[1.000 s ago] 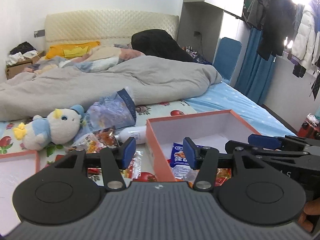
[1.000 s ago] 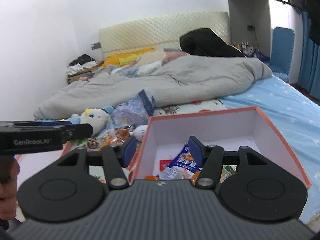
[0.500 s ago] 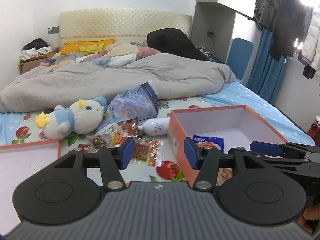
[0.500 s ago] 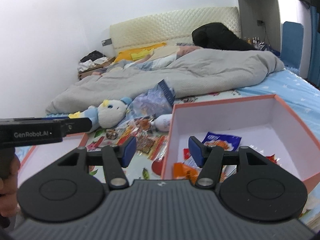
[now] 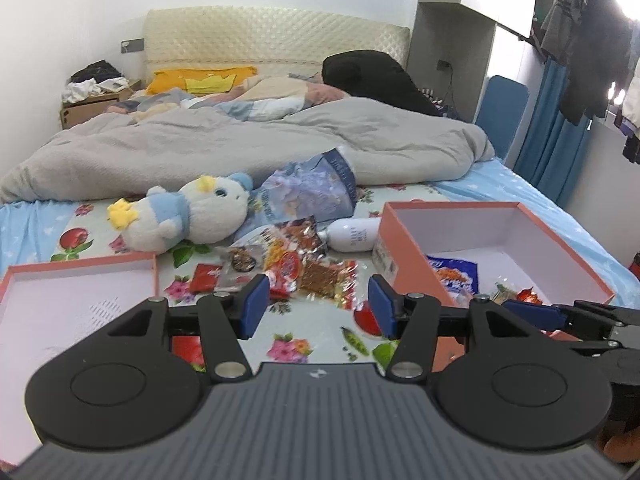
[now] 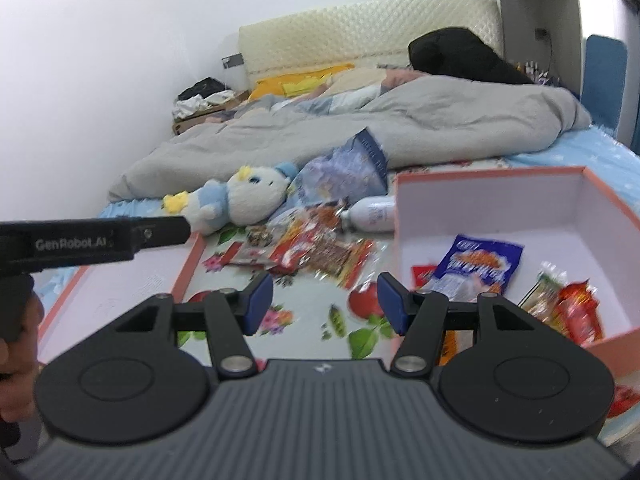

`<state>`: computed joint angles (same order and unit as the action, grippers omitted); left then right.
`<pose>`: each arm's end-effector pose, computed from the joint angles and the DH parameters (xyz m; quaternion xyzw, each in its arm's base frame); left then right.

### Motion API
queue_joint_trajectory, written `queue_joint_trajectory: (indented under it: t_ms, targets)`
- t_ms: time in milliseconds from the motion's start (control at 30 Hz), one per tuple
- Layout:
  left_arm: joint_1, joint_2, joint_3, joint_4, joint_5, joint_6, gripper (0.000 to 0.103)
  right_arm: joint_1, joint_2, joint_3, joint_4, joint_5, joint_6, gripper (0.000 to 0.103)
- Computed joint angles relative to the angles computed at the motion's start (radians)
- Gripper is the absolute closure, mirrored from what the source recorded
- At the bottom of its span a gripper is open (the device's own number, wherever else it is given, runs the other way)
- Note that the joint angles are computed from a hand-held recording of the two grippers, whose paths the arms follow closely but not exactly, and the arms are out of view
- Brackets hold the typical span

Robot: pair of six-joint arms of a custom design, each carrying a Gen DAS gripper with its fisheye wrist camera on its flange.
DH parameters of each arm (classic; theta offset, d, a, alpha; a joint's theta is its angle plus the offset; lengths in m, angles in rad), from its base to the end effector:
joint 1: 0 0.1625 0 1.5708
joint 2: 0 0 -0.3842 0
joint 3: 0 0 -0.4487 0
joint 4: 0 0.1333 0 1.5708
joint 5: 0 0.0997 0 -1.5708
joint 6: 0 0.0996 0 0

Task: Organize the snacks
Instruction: 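Withdraw both tools from the box back toward the snack pile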

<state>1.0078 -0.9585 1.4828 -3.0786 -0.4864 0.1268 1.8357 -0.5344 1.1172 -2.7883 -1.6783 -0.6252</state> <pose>-0.1882 -0.7128 0.3095 0.0260 0.7930 -0.4933 0.3566 0.3394 -0.7827 0.0906 0.3933 -0.8635 0.2974 0.1060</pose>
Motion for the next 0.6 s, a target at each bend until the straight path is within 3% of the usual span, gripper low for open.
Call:
queue_joint_trajectory:
  t_ms: [600]
  targets:
    - [0.004, -0.164, 0.236, 0.058, 0.024, -0.259, 0.042, 0.03, -0.037, 0.107, 0.022, -0.044, -0.048, 0.043]
